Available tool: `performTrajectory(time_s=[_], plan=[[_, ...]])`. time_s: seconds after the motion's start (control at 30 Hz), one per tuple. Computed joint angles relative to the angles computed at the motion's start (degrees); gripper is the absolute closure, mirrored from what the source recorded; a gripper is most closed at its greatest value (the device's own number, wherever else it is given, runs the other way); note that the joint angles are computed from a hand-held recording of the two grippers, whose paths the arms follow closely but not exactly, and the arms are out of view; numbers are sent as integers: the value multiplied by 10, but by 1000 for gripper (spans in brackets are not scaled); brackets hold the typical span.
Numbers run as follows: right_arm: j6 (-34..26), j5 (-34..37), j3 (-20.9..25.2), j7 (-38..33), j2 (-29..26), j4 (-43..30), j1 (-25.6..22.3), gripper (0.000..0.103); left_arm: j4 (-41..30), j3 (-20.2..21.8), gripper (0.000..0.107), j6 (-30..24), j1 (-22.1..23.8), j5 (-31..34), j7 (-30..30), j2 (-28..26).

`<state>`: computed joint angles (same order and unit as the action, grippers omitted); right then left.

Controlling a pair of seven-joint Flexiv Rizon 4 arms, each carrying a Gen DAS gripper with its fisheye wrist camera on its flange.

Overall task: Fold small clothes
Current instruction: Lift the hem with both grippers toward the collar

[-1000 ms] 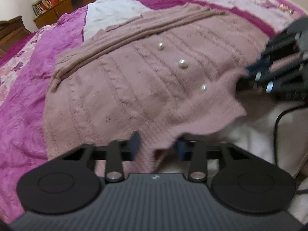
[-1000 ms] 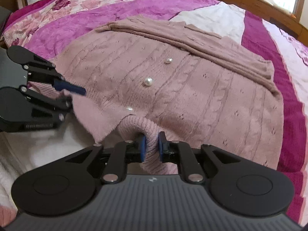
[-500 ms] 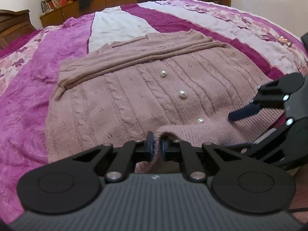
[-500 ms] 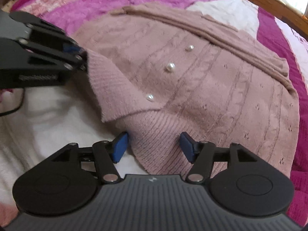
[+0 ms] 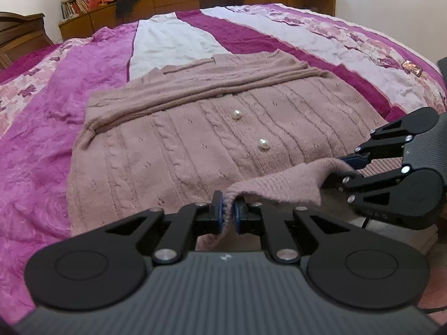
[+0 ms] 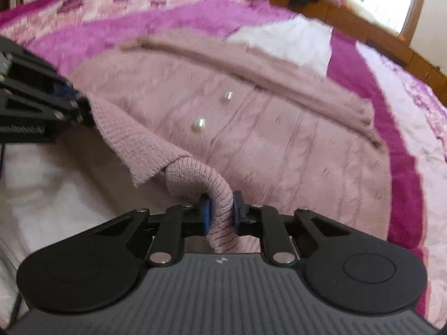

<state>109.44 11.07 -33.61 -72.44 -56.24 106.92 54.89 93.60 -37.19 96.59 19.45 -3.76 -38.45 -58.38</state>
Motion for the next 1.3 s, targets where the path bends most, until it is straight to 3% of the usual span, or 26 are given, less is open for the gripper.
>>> performTrajectory(time_s=[0.23,0.4,0.77,1.17,1.3], plan=[[51,51,-2,0,2,-13,-5,89,-13,-27,97,16,12,7,-14,-7],[71,66,46,-4,18,-45,-53,90,-41,-32,97,21,2,8,-29,-14],[76,83,93,-5,9,-124,-111,90,-124,-17,97,1,-35,-21,-52,-34],[80,91,101,-12,-4,-188,-137,90,-193,-17,97,7,-63,-33,-54,-58],[75,91,91,-21,-8,-211,-139,90,-223,-34,98,15,-68,-26,-51,-74]])
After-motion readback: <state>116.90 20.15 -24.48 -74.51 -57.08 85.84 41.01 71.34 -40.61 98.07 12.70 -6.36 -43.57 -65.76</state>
